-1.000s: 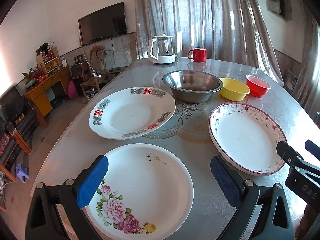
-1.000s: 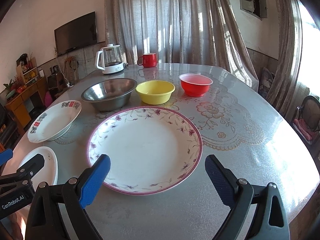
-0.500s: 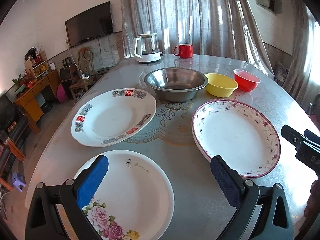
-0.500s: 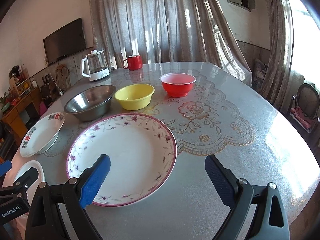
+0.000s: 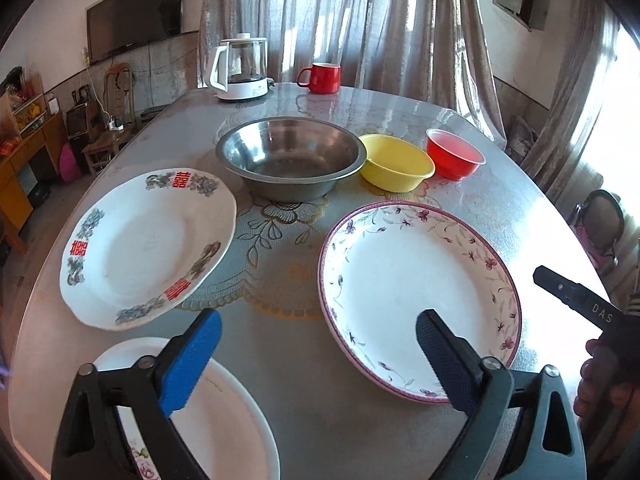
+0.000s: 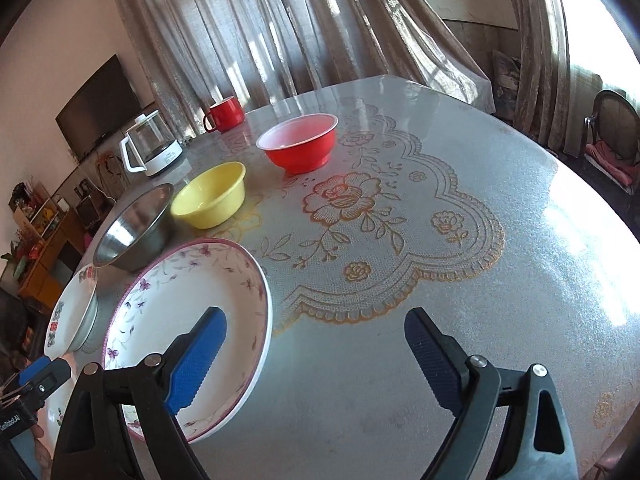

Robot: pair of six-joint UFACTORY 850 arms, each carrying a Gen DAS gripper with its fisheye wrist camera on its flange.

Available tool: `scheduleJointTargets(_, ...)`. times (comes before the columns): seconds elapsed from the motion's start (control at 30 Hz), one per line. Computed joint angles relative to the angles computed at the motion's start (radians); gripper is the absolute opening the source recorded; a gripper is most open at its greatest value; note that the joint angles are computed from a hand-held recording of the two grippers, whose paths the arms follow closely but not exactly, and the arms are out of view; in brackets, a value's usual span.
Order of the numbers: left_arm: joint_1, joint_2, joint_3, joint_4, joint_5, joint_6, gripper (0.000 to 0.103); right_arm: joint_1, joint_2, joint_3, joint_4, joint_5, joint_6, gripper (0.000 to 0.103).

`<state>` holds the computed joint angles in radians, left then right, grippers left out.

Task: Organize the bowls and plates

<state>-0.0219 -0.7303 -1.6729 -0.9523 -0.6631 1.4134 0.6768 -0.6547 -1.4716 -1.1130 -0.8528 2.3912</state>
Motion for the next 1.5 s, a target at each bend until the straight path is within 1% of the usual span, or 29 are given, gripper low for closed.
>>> scheduleJointTargets(0.03,-0.007,-0.016,-0.025,0.039,-0.011,-0.036,0.072,-0.007,0.003,0.007,-0.004,0.027,0.008,0.082)
scheduleJointTargets(0.07,-0.013,-0.040,-0.060,0.093,-0.032,-0.093,0.064,-0.012,0.006,0.016,-0.015,0.052,0.017,0.074)
scheduleJointTargets(0.13,-0.022,-0.085,-0.124,0.172,-0.080,-0.190,0.059,-0.018,0.002,0.015,-0.023,0.073,0.005,0.071)
scheduleJointTargets(0.17,-0.027,-0.104,-0.149,0.193,-0.090,-0.220,0.054,-0.019,-0.003,0.010,-0.020,0.077,-0.011,0.065)
scheduleJointTargets(0.2,-0.033,-0.118,-0.169,0.217,-0.095,-0.248,0.051,-0.021,-0.006,0.009,-0.021,0.084,-0.017,0.061)
scheduleJointTargets(0.27,-0.042,-0.146,-0.207,0.255,-0.113,-0.289,0.043,-0.026,-0.012,0.006,-0.015,0.101,-0.034,0.049)
scheduleJointTargets(0.33,-0.051,-0.165,-0.234,0.297,-0.120,-0.323,0.034,-0.028,-0.010,0.016,-0.050,0.119,-0.013,0.045)
scheduleJointTargets(0.37,-0.054,-0.172,-0.243,0.305,-0.125,-0.329,0.032,-0.031,-0.010,0.017,-0.058,0.129,-0.013,0.042)
scheduleJointTargets(0.43,-0.060,-0.189,-0.265,0.316,-0.142,-0.339,0.028,-0.034,-0.011,0.018,-0.070,0.141,-0.016,0.041)
scheduleJointTargets(0.5,-0.067,-0.206,-0.285,0.340,-0.150,-0.366,0.027,-0.043,-0.013,0.021,-0.069,0.181,-0.024,0.040)
scheduleJointTargets(0.57,-0.068,-0.201,-0.273,0.324,-0.130,-0.348,0.026,-0.051,-0.017,0.024,-0.074,0.224,-0.023,0.040)
scheduleJointTargets(0.6,-0.068,-0.202,-0.275,0.322,-0.132,-0.348,0.026,-0.048,-0.023,0.017,-0.077,0.216,-0.032,0.040)
scheduleJointTargets(0.67,-0.063,-0.203,-0.274,0.305,-0.134,-0.335,0.025,-0.048,-0.032,0.003,-0.074,0.226,-0.063,0.035)
scheduleJointTargets(0.73,-0.058,-0.205,-0.273,0.283,-0.138,-0.312,0.024,-0.049,-0.043,-0.012,-0.091,0.253,-0.076,0.031)
scheduleJointTargets(0.77,-0.055,-0.208,-0.276,0.277,-0.143,-0.305,0.024,-0.048,-0.054,-0.031,-0.090,0.265,-0.100,0.028)
scheduleJointTargets(0.8,-0.053,-0.211,-0.282,0.272,-0.153,-0.302,0.023,-0.043,-0.074,-0.065,-0.047,0.236,-0.159,0.031)
scheduleJointTargets(0.83,-0.049,-0.217,-0.291,0.267,-0.165,-0.301,0.023,-0.038,-0.095,-0.103,0.011,0.195,-0.236,0.032)
scheduleJointTargets(0.87,-0.044,-0.222,-0.299,0.264,-0.177,-0.301,0.021,-0.035,-0.104,-0.120,0.034,0.174,-0.271,0.032)
scheduleJointTargets(0.93,-0.039,-0.231,-0.317,0.265,-0.199,-0.314,0.020,-0.039,-0.087,-0.093,0.010,0.202,-0.230,0.032)
scheduleJointTargets(1.0,-0.037,-0.228,-0.313,0.264,-0.198,-0.307,0.019,-0.044,-0.074,-0.076,-0.001,0.226,-0.203,0.031)
scheduleJointTargets(1.1,-0.030,-0.223,-0.305,0.264,-0.173,-0.316,0.020,-0.036,-0.079,-0.093,-0.007,0.210,-0.230,0.031)
scheduleJointTargets(1.2,-0.019,-0.237,-0.336,0.269,-0.189,-0.353,0.020,-0.029,-0.097,-0.136,-0.004,0.187,-0.282,0.031)
scheduleJointTargets(1.3,-0.010,-0.223,-0.320,0.263,-0.163,-0.330,0.020,-0.033,-0.117,-0.169,0.031,0.197,-0.333,0.031)
scheduleJointTargets(1.4,-0.001,-0.234,-0.337,0.278,-0.175,-0.345,0.019,-0.030,-0.134,-0.191,0.039,0.203,-0.344,0.031)
scheduleJointTargets(1.5,0.005,-0.227,-0.324,0.283,-0.159,-0.339,0.019,-0.032,-0.148,-0.210,0.055,0.209,-0.360,0.031)
